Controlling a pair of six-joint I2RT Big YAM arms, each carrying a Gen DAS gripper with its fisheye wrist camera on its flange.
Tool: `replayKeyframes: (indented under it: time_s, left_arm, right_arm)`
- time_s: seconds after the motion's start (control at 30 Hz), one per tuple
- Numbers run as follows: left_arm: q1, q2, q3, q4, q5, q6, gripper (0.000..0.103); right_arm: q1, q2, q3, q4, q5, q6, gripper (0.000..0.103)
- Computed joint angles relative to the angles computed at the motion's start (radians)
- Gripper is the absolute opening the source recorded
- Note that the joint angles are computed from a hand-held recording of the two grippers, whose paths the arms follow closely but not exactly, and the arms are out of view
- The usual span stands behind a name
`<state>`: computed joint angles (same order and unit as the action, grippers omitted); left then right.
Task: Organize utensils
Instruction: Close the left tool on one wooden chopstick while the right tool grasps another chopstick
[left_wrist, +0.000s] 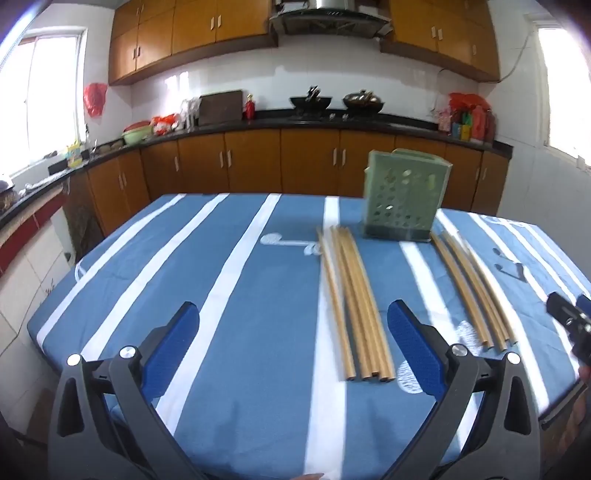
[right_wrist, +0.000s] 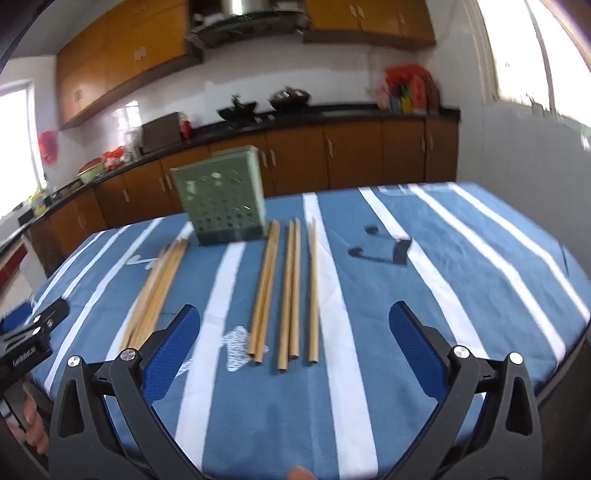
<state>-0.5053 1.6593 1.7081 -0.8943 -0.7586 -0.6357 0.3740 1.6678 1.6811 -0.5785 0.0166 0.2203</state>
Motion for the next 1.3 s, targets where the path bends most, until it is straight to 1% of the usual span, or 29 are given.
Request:
replayKeyframes:
  time_s: [0.03, 0.1, 0.17, 0.2, 0.23, 0.27, 0.3, 0.33, 0.37, 0.4, 0.43, 0.47, 0.5, 0.6, 0.63, 0.67, 0.7, 0.73, 0.77, 0.8, 0.9, 0.93, 0.97, 1.03, 1.07, 1.13, 1.23, 1.27, 1.3]
  left_arm:
    - [0.007, 0.001, -0.001, -0.011, 0.010, -0.016, 0.099]
    - [0.022, 0.004, -0.002, -0.031, 0.034, -0.044, 0.099]
    - [0.054, -0.016, -0.020, -0.038, 0.075, -0.052, 0.099]
    - [0.059, 0.000, -0.011, -0.034, 0.082, -0.056, 0.099]
    - [0.073, 0.003, -0.022, 0.003, 0.082, -0.038, 0.099]
    - [0.083, 0.005, -0.025, 0.010, 0.098, -0.039, 0.099]
    - [0.092, 0.009, -0.018, -0.005, 0.134, -0.051, 0.099]
    - [0.091, 0.017, -0.006, -0.026, 0.153, -0.065, 0.099]
    - [0.092, 0.017, -0.008, -0.023, 0.154, -0.057, 0.099]
    - [0.090, 0.019, -0.005, -0.029, 0.150, -0.048, 0.097]
    - [0.095, 0.024, 0.001, -0.028, 0.162, -0.038, 0.091]
    - [0.099, 0.030, 0.006, -0.026, 0.171, -0.027, 0.088]
    - [0.105, 0.038, 0.017, -0.031, 0.185, -0.021, 0.083]
    - [0.122, 0.066, 0.052, -0.056, 0.241, -0.016, 0.076]
    - [0.128, 0.075, 0.062, -0.063, 0.254, -0.009, 0.071]
    - [0.132, 0.084, 0.071, -0.060, 0.268, 0.003, 0.069]
    - [0.136, 0.095, 0.084, -0.072, 0.286, 0.007, 0.064]
    - [0.138, 0.100, 0.084, -0.052, 0.301, 0.012, 0.059]
    - [0.142, 0.113, 0.100, -0.065, 0.318, 0.023, 0.056]
    - [0.145, 0.125, 0.116, -0.082, 0.337, 0.029, 0.053]
    - [0.151, 0.152, 0.144, -0.069, 0.397, 0.051, 0.046]
    - [0.151, 0.164, 0.160, -0.080, 0.410, 0.061, 0.043]
    - [0.149, 0.171, 0.168, -0.080, 0.418, 0.063, 0.042]
    - [0.147, 0.197, 0.200, -0.109, 0.426, 0.083, 0.032]
    - [0.146, 0.207, 0.212, -0.112, 0.436, 0.087, 0.029]
    - [0.143, 0.215, 0.219, -0.113, 0.456, 0.086, 0.026]
    - [0.137, 0.236, 0.248, -0.141, 0.430, 0.096, 0.016]
    - [0.138, 0.244, 0.260, -0.154, 0.421, 0.101, 0.014]
    - [0.139, 0.249, 0.267, -0.160, 0.417, 0.101, 0.009]
  right_arm:
    - [-0.009, 0.012, 0.015, -0.021, -0.007, 0.013, 0.101]
    - [-0.020, 0.039, 0.051, -0.063, -0.014, 0.030, 0.093]
    - [-0.028, 0.081, 0.114, -0.133, -0.008, 0.030, 0.074]
    - [-0.032, 0.109, 0.154, -0.175, -0.016, 0.029, 0.069]
    - [-0.035, 0.132, 0.186, -0.203, -0.024, 0.027, 0.062]
    - [-0.037, 0.157, 0.221, -0.236, -0.026, 0.028, 0.055]
    - [-0.038, 0.189, 0.266, -0.277, -0.027, 0.027, 0.052]
    - [-0.037, 0.213, 0.299, -0.303, -0.033, 0.027, 0.046]
    - [-0.037, 0.238, 0.333, -0.331, -0.038, 0.025, 0.040]
    - [-0.037, 0.257, 0.359, -0.353, -0.040, 0.022, 0.038]
    - [-0.035, 0.281, 0.391, -0.377, -0.042, 0.016, 0.036]
    - [-0.033, 0.301, 0.418, -0.396, -0.039, 0.010, 0.034]
    - [-0.032, 0.317, 0.441, -0.413, -0.040, 0.007, 0.034]
    - [-0.031, 0.360, 0.497, -0.455, -0.043, -0.009, 0.031]
    - [-0.029, 0.371, 0.511, -0.471, -0.039, -0.016, 0.027]
    - [-0.029, 0.378, 0.517, -0.477, -0.038, -0.017, 0.024]
    - [-0.029, 0.377, 0.513, -0.462, -0.031, -0.018, 0.022]
    - [-0.028, 0.378, 0.513, -0.461, -0.023, -0.022, 0.017]
    - [-0.029, 0.380, 0.515, -0.462, -0.017, -0.024, 0.012]
    - [-0.031, 0.384, 0.522, -0.463, -0.016, -0.022, 0.010]
    - [-0.039, 0.396, 0.540, -0.468, -0.034, -0.014, 0.009]
    - [-0.039, 0.394, 0.538, -0.466, -0.033, -0.017, 0.009]
    - [-0.038, 0.400, 0.547, -0.468, -0.029, -0.018, 0.009]
    - [-0.036, 0.403, 0.551, -0.467, -0.025, -0.021, 0.009]
    - [-0.037, 0.402, 0.550, -0.467, -0.026, -0.021, 0.009]
    - [-0.037, 0.399, 0.545, -0.465, -0.030, -0.019, 0.009]
    - [-0.038, 0.398, 0.544, -0.466, -0.032, -0.020, 0.009]
    - [-0.039, 0.398, 0.544, -0.467, -0.031, -0.021, 0.009]
    - [-0.038, 0.397, 0.541, -0.464, -0.031, -0.020, 0.009]
